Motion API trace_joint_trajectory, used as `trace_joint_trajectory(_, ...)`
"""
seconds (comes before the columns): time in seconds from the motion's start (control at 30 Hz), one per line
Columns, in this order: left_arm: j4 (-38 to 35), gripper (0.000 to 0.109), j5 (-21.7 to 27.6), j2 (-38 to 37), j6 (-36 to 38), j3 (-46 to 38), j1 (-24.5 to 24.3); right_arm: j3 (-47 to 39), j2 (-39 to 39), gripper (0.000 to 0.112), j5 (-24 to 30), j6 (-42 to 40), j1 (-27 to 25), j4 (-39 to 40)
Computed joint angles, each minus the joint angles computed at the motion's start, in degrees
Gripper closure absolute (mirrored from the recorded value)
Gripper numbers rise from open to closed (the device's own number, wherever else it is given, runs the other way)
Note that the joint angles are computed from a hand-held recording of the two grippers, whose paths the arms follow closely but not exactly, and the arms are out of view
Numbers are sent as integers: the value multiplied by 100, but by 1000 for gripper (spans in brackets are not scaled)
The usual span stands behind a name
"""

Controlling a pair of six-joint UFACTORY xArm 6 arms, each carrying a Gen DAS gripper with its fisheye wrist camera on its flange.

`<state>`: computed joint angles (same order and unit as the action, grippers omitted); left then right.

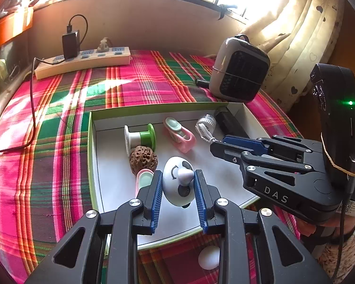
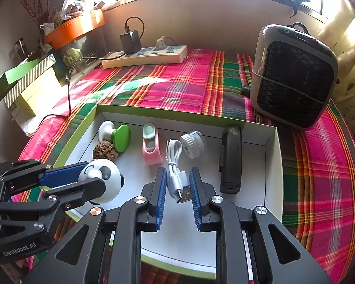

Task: Organize objects
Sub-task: 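Carry panda ball with left tool while right tool carries cable over box, then lower panda ball and white cable into the box and open both tools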

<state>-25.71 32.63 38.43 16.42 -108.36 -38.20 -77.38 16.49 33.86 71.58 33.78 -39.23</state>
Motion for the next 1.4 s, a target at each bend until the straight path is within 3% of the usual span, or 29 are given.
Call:
trace_joint_trajectory(0.67,296,84,98,281,-259,-338,61,-567,464,91,201,-717,-97,460)
trace_joint_trajectory(1.4,545,84,130,328,-514,-413,72,-791,654,91,347,-777,-85,434)
